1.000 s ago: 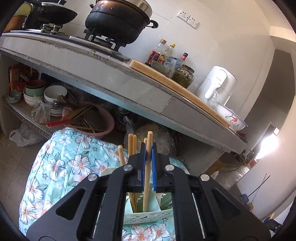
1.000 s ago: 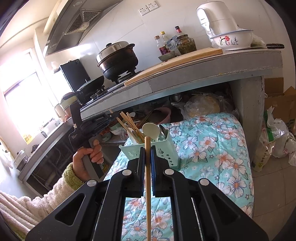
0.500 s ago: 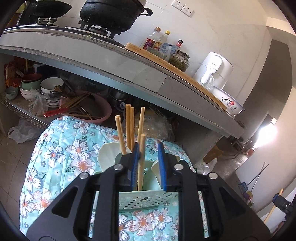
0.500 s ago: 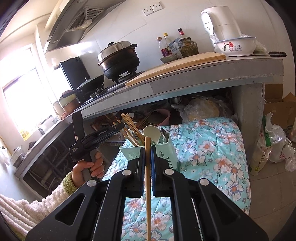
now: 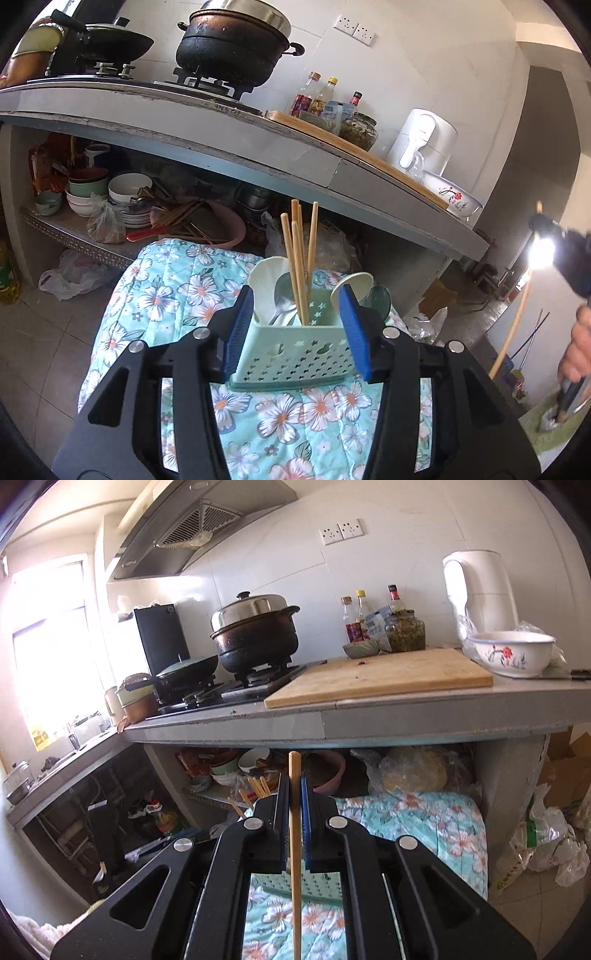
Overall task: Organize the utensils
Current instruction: 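Lower the chopstick into the holder with the right tool and open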
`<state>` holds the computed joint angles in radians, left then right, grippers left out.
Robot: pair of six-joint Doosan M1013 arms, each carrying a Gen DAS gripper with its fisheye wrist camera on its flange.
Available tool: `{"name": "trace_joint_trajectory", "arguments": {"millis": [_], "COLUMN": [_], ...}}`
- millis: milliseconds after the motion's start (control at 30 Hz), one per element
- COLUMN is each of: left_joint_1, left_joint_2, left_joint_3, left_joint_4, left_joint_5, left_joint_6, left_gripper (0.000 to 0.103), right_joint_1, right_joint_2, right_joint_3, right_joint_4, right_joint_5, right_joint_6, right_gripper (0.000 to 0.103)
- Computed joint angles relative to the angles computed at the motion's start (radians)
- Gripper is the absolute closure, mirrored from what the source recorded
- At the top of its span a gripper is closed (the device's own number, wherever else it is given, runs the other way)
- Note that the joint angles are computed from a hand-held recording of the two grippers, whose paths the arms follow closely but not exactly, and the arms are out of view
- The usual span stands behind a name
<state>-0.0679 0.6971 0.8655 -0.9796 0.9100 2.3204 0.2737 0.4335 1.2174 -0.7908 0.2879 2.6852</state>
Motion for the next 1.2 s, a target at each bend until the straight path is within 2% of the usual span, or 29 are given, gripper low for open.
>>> {"name": "trace_joint_trajectory", "arguments": {"millis": [67, 200, 400, 467, 633, 867, 1200], "left_joint_1": [0.009, 0.028, 0.047, 0.050, 0.053, 0.049, 0.045], "left_joint_2": [-0.023, -0.064, -0.088, -0.092, -0.103, -0.094, -0.077], "left_joint_3": [0.045, 0.129, 0.195, 0.210, 0.230, 0.209, 0.189], "left_joint_4": [0.003, 0.020, 0.099, 0.112, 0.104, 0.107, 0.142], "left_joint_5": [-0.014, -0.042, -0.034, -0.037, -0.084, -0.110, -0.118], "left_joint_6": [0.026, 0.060, 0.022, 0.023, 0.060, 0.061, 0.022], "left_gripper": [0.053, 0.050, 0.049, 0.049, 0.045, 0.044, 0.044], "right_joint_1": [-0.002, -0.008, -0.015, -0.015, -0.024, -0.034, -0.036], "right_joint_2": [0.022, 0.073, 0.173, 0.203, 0.270, 0.334, 0.396], "right_joint_3": [-0.048, -0.152, -0.332, -0.383, -0.482, -0.557, -0.603], "right_joint_4": [-0.025, 0.037, 0.336, 0.385, 0.593, 0.751, 0.805], "right_joint_5": [-0.008, -0.030, -0.021, -0.009, 0.006, 0.052, 0.155], "right_joint_6": [-0.003, -0.114, -0.468, -0.540, -0.778, -0.980, -1.125], "right_gripper": [0.097, 0.097, 0.097, 0.097, 0.097, 0.097, 0.097]}}
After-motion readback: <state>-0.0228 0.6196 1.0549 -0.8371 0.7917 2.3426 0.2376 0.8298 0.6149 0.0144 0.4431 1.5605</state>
